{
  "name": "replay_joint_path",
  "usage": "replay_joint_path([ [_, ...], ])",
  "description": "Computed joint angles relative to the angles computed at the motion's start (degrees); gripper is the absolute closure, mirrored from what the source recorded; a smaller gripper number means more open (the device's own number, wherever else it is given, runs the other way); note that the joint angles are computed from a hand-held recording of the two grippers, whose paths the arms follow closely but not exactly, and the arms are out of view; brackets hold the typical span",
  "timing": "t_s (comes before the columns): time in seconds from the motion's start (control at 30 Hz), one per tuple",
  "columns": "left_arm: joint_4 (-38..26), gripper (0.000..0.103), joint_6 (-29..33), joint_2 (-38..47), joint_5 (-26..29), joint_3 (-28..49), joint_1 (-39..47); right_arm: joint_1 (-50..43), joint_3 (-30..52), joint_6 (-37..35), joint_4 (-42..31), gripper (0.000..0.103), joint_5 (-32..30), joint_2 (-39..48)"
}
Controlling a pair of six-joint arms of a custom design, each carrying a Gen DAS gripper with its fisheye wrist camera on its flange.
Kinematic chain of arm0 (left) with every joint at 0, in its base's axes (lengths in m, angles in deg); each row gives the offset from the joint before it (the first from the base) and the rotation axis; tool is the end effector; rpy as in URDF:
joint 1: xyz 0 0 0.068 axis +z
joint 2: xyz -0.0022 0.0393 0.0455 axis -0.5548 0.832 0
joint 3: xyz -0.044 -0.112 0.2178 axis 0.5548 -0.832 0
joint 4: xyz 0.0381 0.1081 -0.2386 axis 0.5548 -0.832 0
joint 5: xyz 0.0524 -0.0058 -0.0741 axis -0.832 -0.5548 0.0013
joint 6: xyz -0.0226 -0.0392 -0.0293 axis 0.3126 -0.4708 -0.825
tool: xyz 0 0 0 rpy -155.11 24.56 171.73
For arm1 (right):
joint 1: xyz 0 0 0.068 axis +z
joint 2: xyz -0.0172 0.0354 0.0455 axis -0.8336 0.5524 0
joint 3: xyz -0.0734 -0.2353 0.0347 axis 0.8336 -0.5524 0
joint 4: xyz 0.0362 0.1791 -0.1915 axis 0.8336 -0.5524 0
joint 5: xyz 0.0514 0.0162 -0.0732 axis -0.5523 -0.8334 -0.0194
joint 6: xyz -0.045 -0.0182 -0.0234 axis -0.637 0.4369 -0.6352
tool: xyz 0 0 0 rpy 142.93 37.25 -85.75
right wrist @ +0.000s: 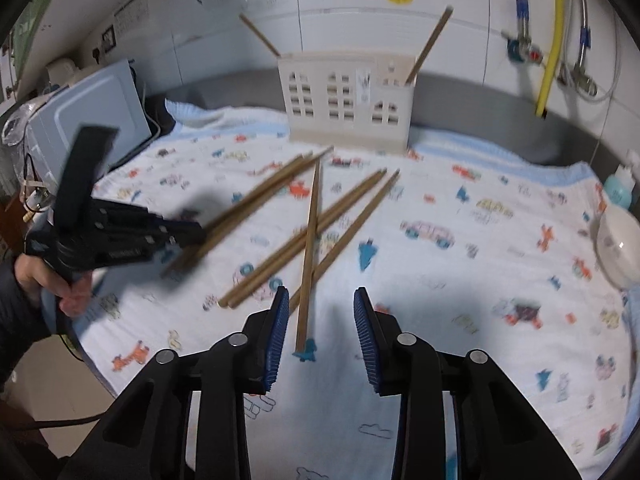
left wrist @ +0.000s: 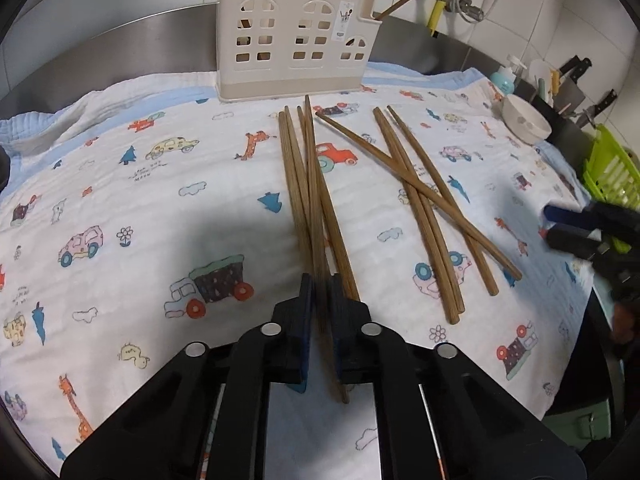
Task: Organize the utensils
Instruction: 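Grasp a chopstick with the left gripper while the right gripper grasps another, then raise both chopsticks and insert them upright into the beige holder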
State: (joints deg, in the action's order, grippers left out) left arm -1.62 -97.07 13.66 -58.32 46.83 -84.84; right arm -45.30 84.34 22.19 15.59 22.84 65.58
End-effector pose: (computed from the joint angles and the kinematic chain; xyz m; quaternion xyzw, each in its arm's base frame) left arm 0.1608 -0.1765 0.1080 -0.0433 0.9423 -0.0771 0.3228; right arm 0.2292 0.0620 0.1305 -0.3784 0.8469 0.1825 0.3259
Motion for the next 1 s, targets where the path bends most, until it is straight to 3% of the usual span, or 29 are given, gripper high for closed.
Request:
replay_joint_path([
  [0.33, 0.8, 0.096, -1.0, -2.6, -0.4, -2.8, 0.2, 5.8, -3.4, 3.5, 12.1, 0.09, 6.5, 7.9],
  [0.5, 1.2, 0.094, -1.0, -2.4, -0.3, -3.0, 0.5, 5.4, -3.4, 4.1, 12.7, 0.096, 5.8, 8.5],
  [0.73, 1.3, 0.095, -1.8, -2.5, -1.6, -3.3, 1.0, 4.3, -4.0, 5.5, 13.2, 0.096, 4.5, 8.1],
  [0.83, 4.5, 0.095, -1.5, -2.5, -0.1, -4.7, 1.7, 4.1, -4.4, 6.2, 13.3, 0.096, 4.0, 7.0],
  [1.0, 3.1, 0.097, -1.8, -1.8, -2.0, -3.7, 1.0, 3.6, -4.0, 6.9, 10.9, 0.096, 2.8, 3.1],
])
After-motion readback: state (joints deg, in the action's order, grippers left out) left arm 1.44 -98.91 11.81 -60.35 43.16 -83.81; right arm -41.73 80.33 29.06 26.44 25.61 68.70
